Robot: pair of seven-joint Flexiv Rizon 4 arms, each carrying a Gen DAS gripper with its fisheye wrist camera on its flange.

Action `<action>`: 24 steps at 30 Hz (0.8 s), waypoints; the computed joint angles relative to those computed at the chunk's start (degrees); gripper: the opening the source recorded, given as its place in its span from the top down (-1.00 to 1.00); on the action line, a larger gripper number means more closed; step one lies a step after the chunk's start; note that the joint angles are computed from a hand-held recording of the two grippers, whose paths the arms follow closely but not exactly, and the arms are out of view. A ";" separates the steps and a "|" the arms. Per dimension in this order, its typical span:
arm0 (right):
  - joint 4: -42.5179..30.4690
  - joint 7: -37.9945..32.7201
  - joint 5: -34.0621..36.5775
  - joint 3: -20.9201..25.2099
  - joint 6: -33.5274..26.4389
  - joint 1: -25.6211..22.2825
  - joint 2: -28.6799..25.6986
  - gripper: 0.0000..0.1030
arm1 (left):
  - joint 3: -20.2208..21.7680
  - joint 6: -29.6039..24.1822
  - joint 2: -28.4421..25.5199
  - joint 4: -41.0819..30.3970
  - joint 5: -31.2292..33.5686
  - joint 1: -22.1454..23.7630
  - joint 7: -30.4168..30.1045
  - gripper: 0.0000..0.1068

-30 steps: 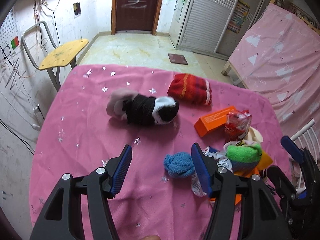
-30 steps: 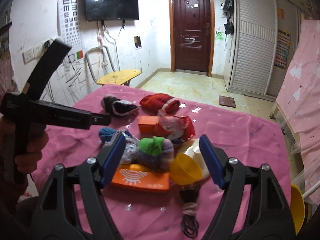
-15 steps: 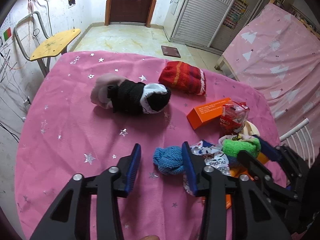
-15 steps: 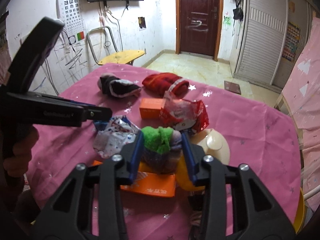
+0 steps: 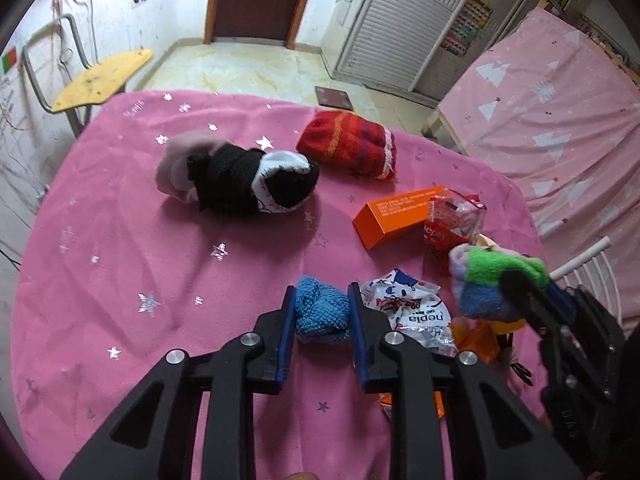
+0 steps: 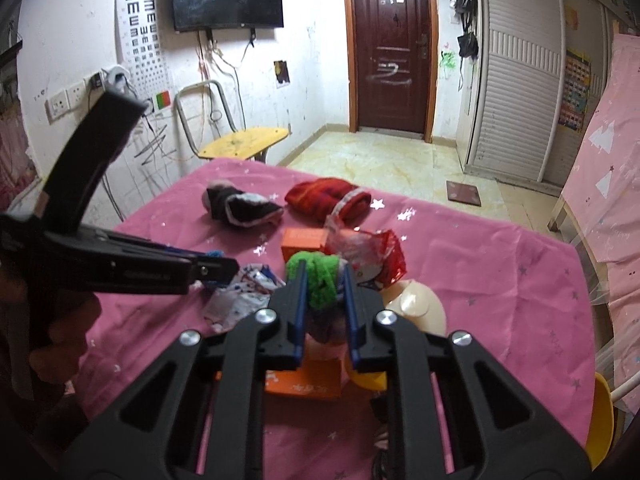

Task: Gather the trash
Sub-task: 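Grasp the blue knit ball with the left tool while the right tool grasps the green knit ball, then carry both knit balls to the yellow bin and open both tools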

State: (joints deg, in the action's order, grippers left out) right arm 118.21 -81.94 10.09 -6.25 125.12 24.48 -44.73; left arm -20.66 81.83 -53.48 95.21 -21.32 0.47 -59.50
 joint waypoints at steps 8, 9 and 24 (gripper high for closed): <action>2.23 0.06 -0.36 2.11 4.45 -2.44 1.02 0.72 | 0.66 4.82 2.54 2.25 0.97 -0.14 -2.82 0.68; 2.60 0.13 -0.19 2.34 5.26 -2.73 1.17 0.72 | 0.19 5.57 3.04 2.77 1.29 0.21 -2.96 0.68; 10.97 3.05 1.99 5.37 20.37 -9.97 2.58 0.71 | -6.07 10.67 7.70 7.47 6.79 -0.02 -5.14 0.68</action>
State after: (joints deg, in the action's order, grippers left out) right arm 129.18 -78.88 12.08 -0.88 145.50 14.51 -42.15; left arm -26.74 92.51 -45.78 102.68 -14.53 0.45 -64.64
